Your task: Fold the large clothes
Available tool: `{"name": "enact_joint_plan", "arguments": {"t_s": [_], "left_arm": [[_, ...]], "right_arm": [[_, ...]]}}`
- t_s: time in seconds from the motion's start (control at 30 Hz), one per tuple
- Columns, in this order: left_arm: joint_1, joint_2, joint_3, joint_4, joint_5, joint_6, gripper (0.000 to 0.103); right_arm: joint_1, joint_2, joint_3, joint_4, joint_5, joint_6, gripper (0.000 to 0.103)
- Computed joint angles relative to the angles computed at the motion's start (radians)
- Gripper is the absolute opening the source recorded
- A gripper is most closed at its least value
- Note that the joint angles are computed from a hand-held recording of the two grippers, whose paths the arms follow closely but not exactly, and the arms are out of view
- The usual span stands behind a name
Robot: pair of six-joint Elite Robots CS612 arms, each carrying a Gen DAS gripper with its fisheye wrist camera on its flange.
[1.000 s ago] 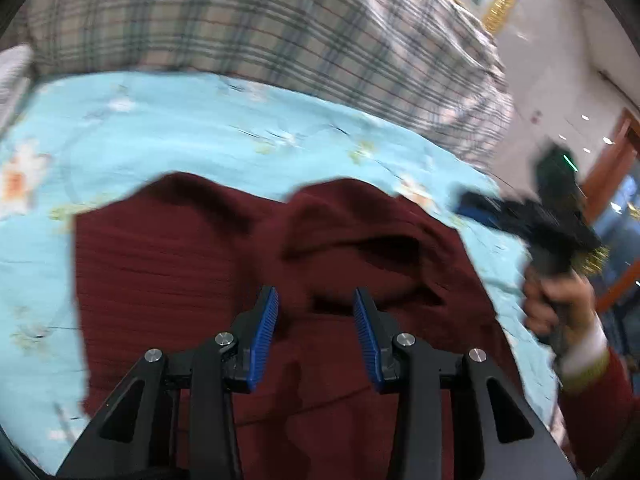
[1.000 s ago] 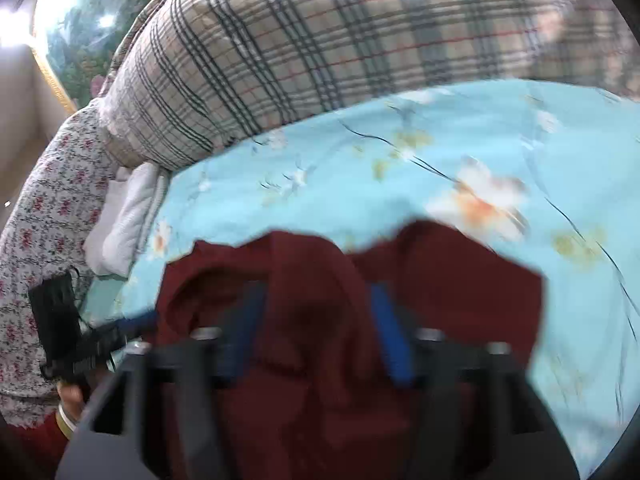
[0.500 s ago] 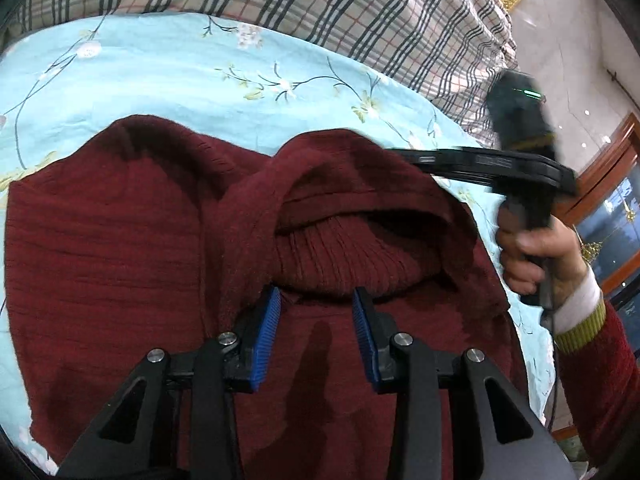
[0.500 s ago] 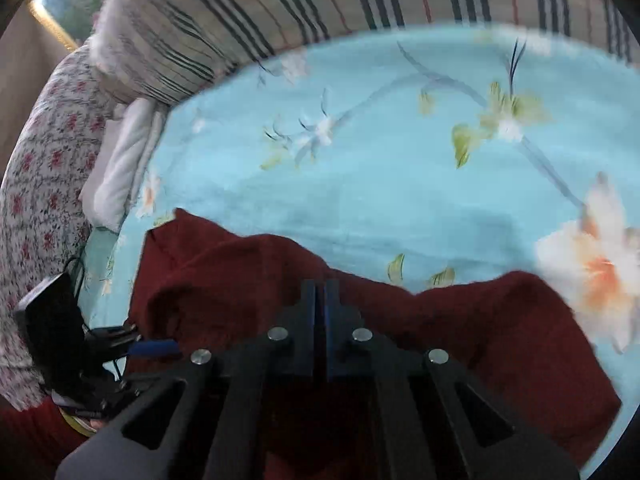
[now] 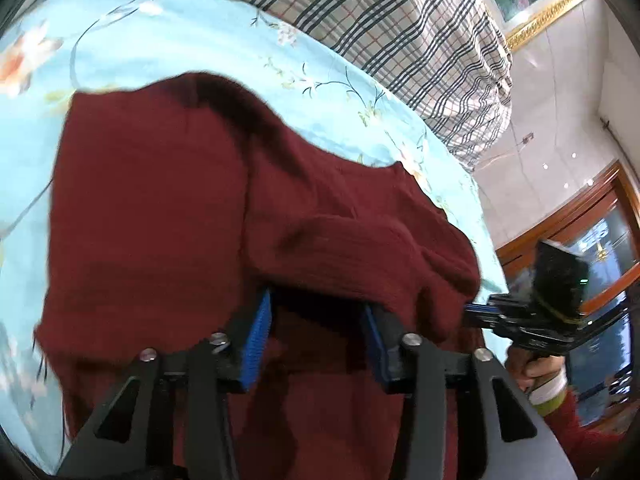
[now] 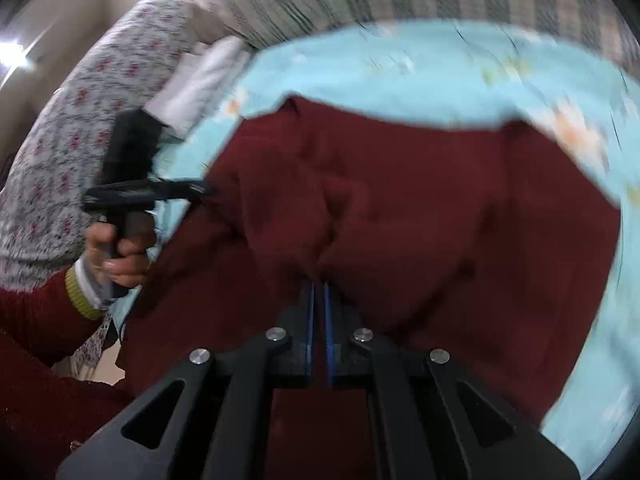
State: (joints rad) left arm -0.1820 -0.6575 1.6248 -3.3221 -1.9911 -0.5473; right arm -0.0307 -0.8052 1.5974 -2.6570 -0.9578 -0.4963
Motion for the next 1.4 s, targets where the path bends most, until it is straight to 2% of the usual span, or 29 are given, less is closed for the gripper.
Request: {"name": "enact_joint_plan", "arguments": {"t_s": [0.07,0.13,0.17,0.2,0.23,0.27,0.3,0.4,0.43,0.5,0.53,0.57,0.6,0.63,0.67,0.77,0.8,0.83,0.87,0.93,1.0,1.1,1.13,1.17,1.2,1.23,1.3,1.4], "left_arm": [[0.013,-0.002,0.022,-0.032,-0.049,-0.026,0.048],[0.025,0.002,0.032,-0.079,-0.088,-0.072,0.056],[0.029,0.005,0.031,-0.095,-0.096,-0.097,0.061],[0.032,0.009,0.023,-0.1,-0.104,-0.117,0.062],[0.034,0.016,0.012,-0.098,-0.117,-0.135,0.064],[0.036,0.024,-0.004,-0.09,-0.133,-0.152,0.065],[0.035,0.031,-0.019,-0.076,-0.141,-0.16,0.065],[0.02,0.035,-0.052,0.008,-0.132,-0.129,0.065],[0.013,0.034,-0.056,0.031,-0.118,-0.109,0.065],[-0.003,0.025,-0.059,0.079,-0.076,-0.058,0.062],[-0.012,0.019,-0.057,0.1,-0.044,-0.031,0.052],[-0.02,0.011,-0.052,0.121,-0.005,0.003,0.036],[-0.029,0.003,-0.046,0.141,0.039,0.038,0.024],[-0.036,-0.001,-0.043,0.148,0.074,0.055,0.008],[-0.043,-0.009,-0.033,0.143,0.115,0.071,0.008],[-0.062,-0.039,0.014,0.065,0.268,0.091,0.007],[-0.068,-0.045,0.024,0.047,0.309,0.1,0.007],[-0.071,-0.048,0.028,0.04,0.337,0.114,0.006],[-0.071,-0.045,0.025,0.048,0.334,0.129,0.006],[-0.071,-0.035,0.016,0.08,0.33,0.139,0.006],[-0.079,-0.022,0.004,0.113,0.34,0.151,0.007],[-0.077,-0.02,0.007,0.103,0.328,0.121,0.012],[-0.072,-0.022,0.01,0.097,0.31,0.105,0.022],[-0.068,-0.027,0.015,0.09,0.3,0.086,0.037],[-0.069,-0.037,0.029,0.078,0.319,0.074,0.042],[-0.072,-0.046,0.044,0.061,0.34,0.073,0.046],[-0.078,-0.066,0.074,0.017,0.369,0.073,0.046],[-0.077,-0.079,0.098,-0.062,0.331,0.068,0.046]], "right_arm": [[-0.02,-0.004,0.028,-0.047,0.055,0.073,0.006],[-0.043,-0.006,0.057,-0.141,0.128,0.17,0.015],[-0.053,-0.004,0.069,-0.203,0.154,0.229,0.035],[-0.061,0.002,0.079,-0.289,0.172,0.305,0.059],[-0.065,0.012,0.082,-0.379,0.171,0.384,0.066],[-0.063,0.018,0.081,-0.428,0.149,0.434,0.068],[-0.059,0.023,0.073,-0.445,0.112,0.475,0.068],[-0.036,0.047,0.017,-0.391,-0.011,0.535,0.065],[-0.031,0.062,-0.005,-0.372,-0.01,0.543,0.063],[-0.02,0.079,-0.035,-0.336,-0.017,0.541,0.053],[-0.015,0.084,-0.041,-0.322,-0.027,0.538,0.052],[-0.009,0.09,-0.052,-0.305,-0.034,0.532,0.047],[-0.004,0.096,-0.061,-0.291,-0.036,0.528,0.035],[-0.006,0.09,-0.046,-0.299,-0.034,0.529,0.024],[-0.003,0.093,-0.051,-0.305,-0.034,0.538,0.012],[-0.013,0.09,-0.014,-0.5,0.026,0.604,0.011],[-0.013,0.09,-0.009,-0.554,0.028,0.624,0.011],[-0.008,0.088,-0.007,-0.575,-0.001,0.63,0.011],[-0.004,0.088,-0.009,-0.571,-0.03,0.622,0.011],[0.014,0.092,-0.025,-0.512,-0.132,0.579,0.011],[0.02,0.11,-0.045,-0.458,-0.183,0.581,0.011],[0.009,0.111,-0.046,-0.424,-0.154,0.609,0.014],[0.004,0.106,-0.038,-0.434,-0.138,0.623,0.015],[0.001,0.098,-0.024,-0.455,-0.136,0.636,0.018],[-0.001,0.086,-0.006,-0.486,-0.146,0.641,0.018],[-0.002,0.074,0.013,-0.517,-0.155,0.643,0.018],[-0.007,0.057,0.04,-0.561,-0.149,0.651,0.018],[-0.012,0.046,0.069,-0.627,-0.102,0.674,0.018]]}}
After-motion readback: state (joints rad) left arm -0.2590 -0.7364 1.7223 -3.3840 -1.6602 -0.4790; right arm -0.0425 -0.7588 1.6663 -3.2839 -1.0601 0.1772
